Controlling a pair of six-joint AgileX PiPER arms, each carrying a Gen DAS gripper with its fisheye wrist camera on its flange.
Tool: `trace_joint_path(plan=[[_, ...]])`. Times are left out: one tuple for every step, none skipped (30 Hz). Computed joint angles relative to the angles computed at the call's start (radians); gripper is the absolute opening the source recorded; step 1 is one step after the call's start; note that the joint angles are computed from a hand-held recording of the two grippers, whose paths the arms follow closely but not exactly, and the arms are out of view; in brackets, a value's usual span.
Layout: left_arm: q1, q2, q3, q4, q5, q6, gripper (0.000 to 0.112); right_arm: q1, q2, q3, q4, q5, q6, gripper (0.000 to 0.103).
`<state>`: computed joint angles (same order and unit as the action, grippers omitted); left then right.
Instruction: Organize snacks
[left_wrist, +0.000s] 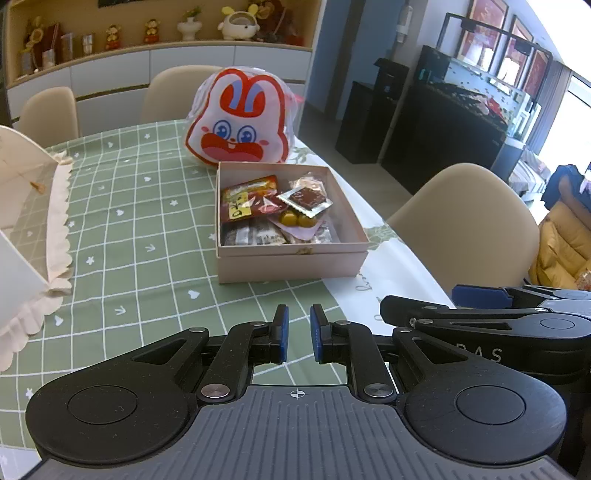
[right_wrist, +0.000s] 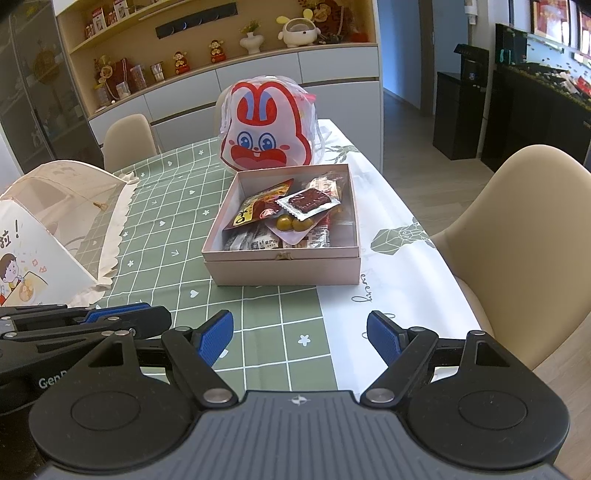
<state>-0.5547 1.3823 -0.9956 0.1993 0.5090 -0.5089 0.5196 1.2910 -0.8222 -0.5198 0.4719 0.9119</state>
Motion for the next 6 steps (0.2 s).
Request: trace_joint_path(plan=[[0.001, -0.001, 0.003, 0.0, -0.005, 0.0, 0.016, 0.0, 0.0, 0.0, 0.0, 0.0, 0.0, 0.08], [0.003, -0.001, 0.006, -0.003, -0.01, 0.003, 0.016, -0.001, -0.002, 0.001, 0.001, 0.0, -0.001, 0.08], [0.007, 0.002, 0.006, -0.008, -0.012, 0.007, 0.016, -0.001, -0.001, 0.001, 0.002, 0.001, -0.003, 0.08], [0.012, 0.004, 0.006, -0.016, -0.013, 0.011, 0.016, -0.001, -0.001, 0.0, 0.001, 0.002, -0.005, 0.08], [0.016, 0.007, 0.007, -0.016, -0.015, 0.006, 0.016, 0.0, 0.001, -0.002, -0.001, 0.005, -0.004, 0.08], [0.018, 0.013, 0.005, -0.001, -0.009, -0.022, 0.016, 0.001, 0.004, -0.004, -0.003, 0.007, -0.003, 0.08]])
